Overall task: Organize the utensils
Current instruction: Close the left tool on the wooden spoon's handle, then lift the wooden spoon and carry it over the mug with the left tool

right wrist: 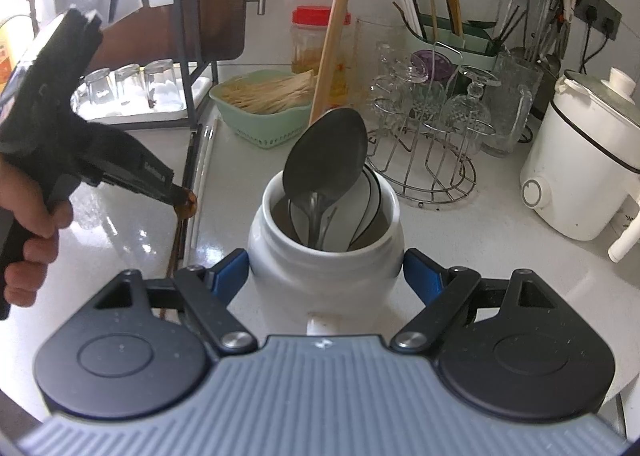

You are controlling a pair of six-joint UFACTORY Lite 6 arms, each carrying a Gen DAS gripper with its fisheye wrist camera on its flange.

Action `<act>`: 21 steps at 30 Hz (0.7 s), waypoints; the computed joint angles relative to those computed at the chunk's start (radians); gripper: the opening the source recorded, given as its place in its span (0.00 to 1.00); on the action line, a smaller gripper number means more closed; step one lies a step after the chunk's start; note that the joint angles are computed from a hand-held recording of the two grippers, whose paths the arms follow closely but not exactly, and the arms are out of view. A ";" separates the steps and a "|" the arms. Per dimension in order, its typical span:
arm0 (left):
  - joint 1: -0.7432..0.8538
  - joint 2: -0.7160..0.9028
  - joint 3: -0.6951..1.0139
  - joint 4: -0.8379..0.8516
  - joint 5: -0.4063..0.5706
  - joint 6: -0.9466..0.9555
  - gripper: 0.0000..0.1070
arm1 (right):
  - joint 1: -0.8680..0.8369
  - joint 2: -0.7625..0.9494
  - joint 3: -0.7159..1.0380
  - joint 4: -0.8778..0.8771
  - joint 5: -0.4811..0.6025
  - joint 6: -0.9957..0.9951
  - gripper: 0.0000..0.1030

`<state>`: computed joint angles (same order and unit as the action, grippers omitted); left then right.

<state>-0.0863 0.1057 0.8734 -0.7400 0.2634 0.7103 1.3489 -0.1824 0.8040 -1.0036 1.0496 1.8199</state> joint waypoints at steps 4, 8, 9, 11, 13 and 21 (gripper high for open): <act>-0.038 -0.066 -0.030 0.168 -0.009 -0.217 0.01 | -0.008 -0.032 -0.029 -0.013 -0.027 -0.021 0.84; -0.085 -0.169 -0.063 0.423 0.016 -0.526 0.01 | -0.028 -0.061 -0.048 -0.017 -0.062 -0.059 0.84; -0.096 -0.195 -0.069 0.473 0.028 -0.584 0.01 | -0.028 -0.065 -0.052 -0.019 -0.066 -0.060 0.84; -0.112 -0.245 -0.084 0.551 0.044 -0.674 0.01 | -0.029 -0.068 -0.056 -0.024 -0.071 -0.066 0.84; -0.135 -0.308 -0.103 0.662 0.063 -0.796 0.01 | -0.032 -0.078 -0.065 -0.029 -0.079 -0.072 0.84; -0.227 -0.494 -0.131 0.997 0.187 -1.185 0.01 | -0.026 -0.089 -0.075 -0.039 -0.101 -0.079 0.84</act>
